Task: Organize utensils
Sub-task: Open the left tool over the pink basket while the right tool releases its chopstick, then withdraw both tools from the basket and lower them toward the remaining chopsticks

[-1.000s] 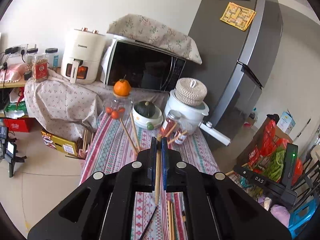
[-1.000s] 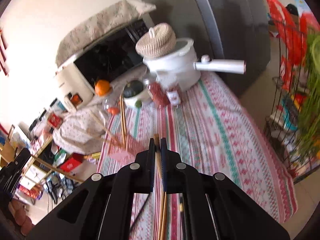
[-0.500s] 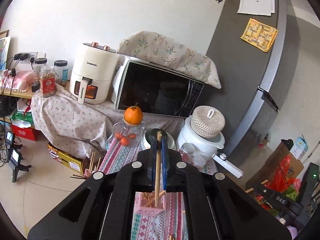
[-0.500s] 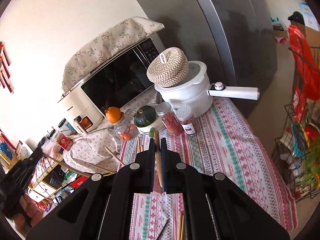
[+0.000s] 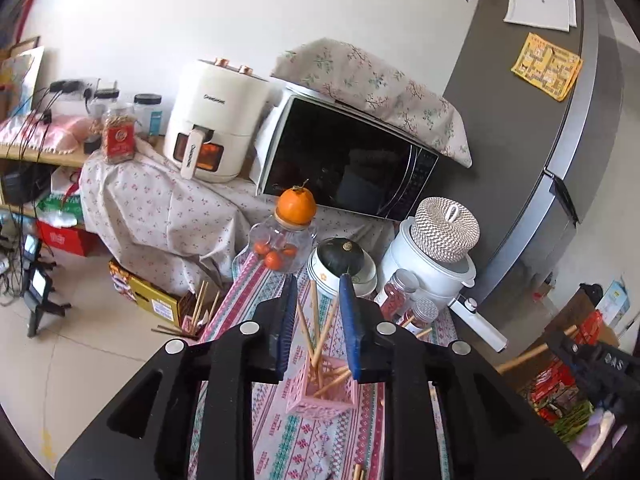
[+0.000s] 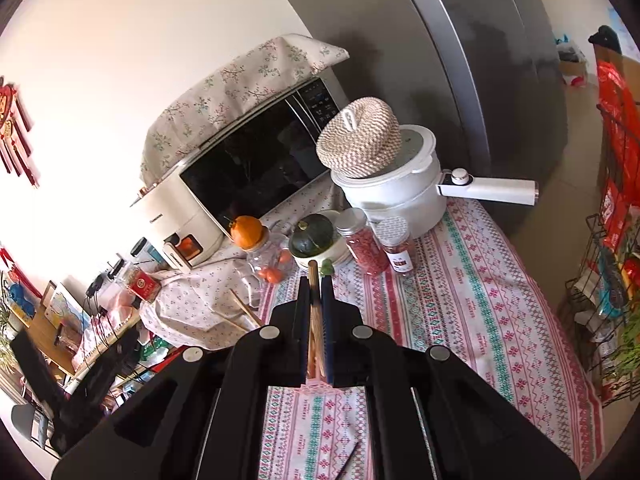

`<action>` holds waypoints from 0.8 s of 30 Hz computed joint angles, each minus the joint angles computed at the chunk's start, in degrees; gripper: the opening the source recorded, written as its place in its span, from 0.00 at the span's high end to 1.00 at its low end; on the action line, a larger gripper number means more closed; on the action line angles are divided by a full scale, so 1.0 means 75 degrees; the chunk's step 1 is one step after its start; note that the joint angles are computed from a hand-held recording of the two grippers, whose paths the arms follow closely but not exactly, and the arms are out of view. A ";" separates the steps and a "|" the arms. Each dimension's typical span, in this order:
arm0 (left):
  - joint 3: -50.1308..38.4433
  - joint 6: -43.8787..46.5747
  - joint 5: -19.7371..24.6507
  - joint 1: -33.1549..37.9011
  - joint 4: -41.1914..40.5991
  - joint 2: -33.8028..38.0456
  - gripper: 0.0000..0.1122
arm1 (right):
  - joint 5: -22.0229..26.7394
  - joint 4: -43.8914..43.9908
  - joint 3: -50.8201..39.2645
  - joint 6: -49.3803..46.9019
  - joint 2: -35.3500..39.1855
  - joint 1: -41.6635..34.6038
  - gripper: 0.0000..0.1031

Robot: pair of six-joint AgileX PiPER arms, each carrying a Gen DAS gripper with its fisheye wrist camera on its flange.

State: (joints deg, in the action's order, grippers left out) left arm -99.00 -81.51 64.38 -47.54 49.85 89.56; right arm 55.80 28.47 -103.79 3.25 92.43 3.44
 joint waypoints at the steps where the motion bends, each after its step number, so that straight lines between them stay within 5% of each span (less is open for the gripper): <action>1: 0.0208 -0.0145 -0.0070 -0.0049 0.0012 -0.0128 0.76 | 0.0006 -0.0061 -0.0086 0.0088 0.0029 0.0073 0.95; 15: 0.1253 -0.0092 -0.0664 0.0167 -0.0656 -0.0461 0.75 | -0.0879 -0.1761 -0.0836 0.2027 0.1486 0.1689 0.89; 24: 0.1012 -0.0223 -0.0265 -0.0626 -0.0138 -0.0108 0.75 | -0.2044 -0.2472 0.1866 0.1314 -0.0285 0.2009 0.88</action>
